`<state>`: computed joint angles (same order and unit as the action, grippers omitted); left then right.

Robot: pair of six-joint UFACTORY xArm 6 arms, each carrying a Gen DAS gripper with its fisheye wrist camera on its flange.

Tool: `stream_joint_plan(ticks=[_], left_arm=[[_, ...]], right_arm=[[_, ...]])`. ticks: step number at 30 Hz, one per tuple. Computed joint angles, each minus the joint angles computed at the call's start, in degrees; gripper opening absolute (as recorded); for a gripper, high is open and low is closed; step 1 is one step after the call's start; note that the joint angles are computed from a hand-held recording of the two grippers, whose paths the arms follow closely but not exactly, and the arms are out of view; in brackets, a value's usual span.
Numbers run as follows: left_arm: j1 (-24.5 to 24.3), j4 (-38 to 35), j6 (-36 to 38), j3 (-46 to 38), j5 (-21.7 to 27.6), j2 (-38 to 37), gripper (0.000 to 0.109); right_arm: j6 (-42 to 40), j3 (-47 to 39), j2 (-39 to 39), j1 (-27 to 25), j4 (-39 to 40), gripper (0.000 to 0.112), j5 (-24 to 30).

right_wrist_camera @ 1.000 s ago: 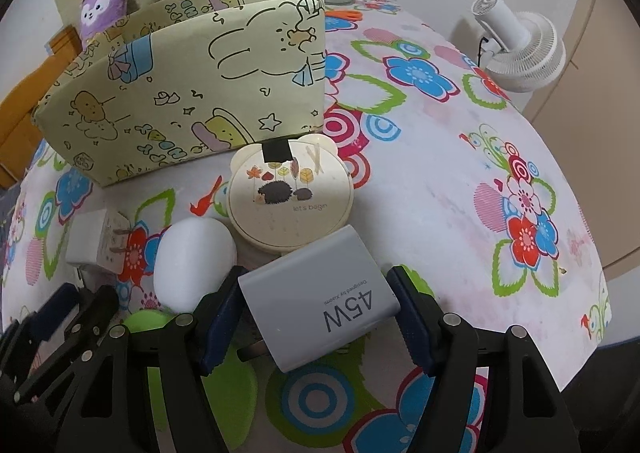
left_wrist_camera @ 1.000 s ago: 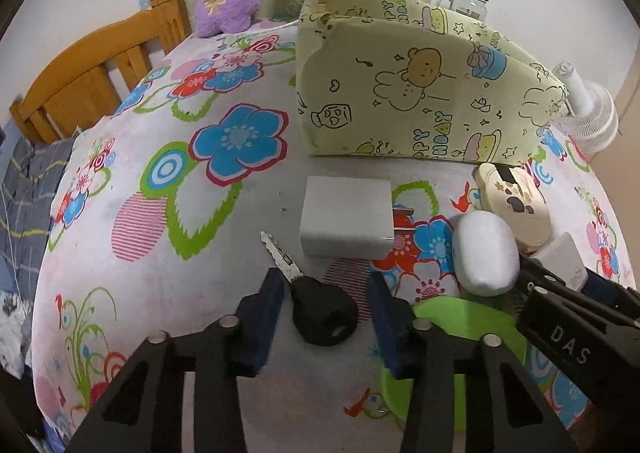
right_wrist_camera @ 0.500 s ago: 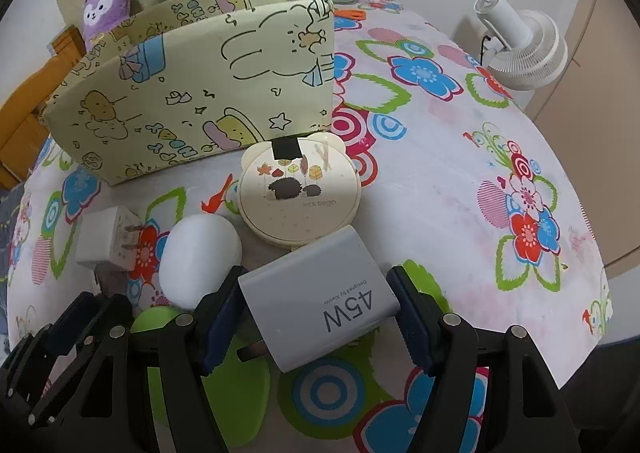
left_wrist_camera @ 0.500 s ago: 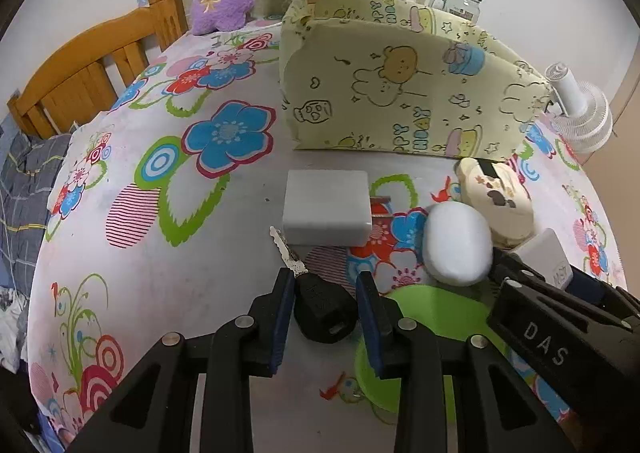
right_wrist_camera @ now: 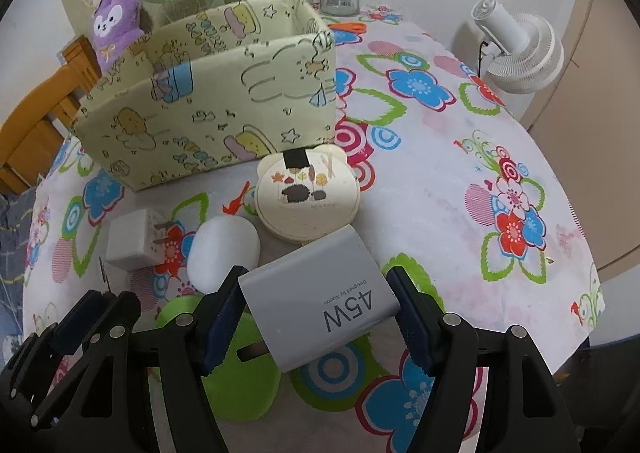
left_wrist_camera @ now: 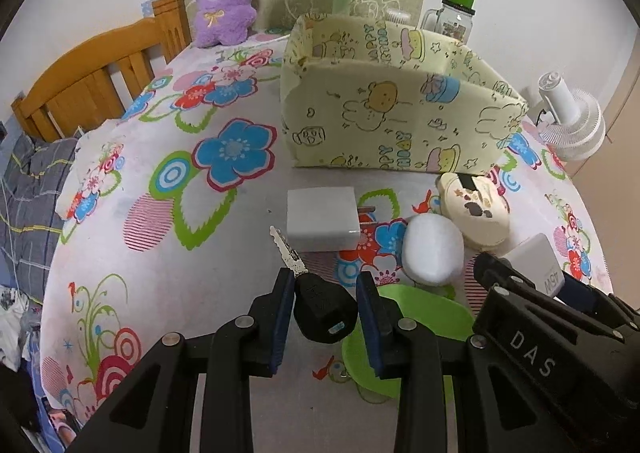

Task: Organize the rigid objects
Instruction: 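Grasp the black car key with the left tool while the right tool holds the charger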

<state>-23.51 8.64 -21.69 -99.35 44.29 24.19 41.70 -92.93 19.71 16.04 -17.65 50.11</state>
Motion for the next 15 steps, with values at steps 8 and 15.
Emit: stream_joint_plan(ticks=[8, 15], left_arm=[[0.22, 0.1, 1.39, -2.16, 0.27, 0.0, 0.032], [0.26, -0.07, 2.21, -4.97, 1.06, 0.47, 0.032]], right_arm=[[1.13, -1.3, -0.84, 0.26, -1.23, 0.073, 0.64], [1.44, -3.73, -0.77, 0.38, -2.16, 0.073, 1.99]])
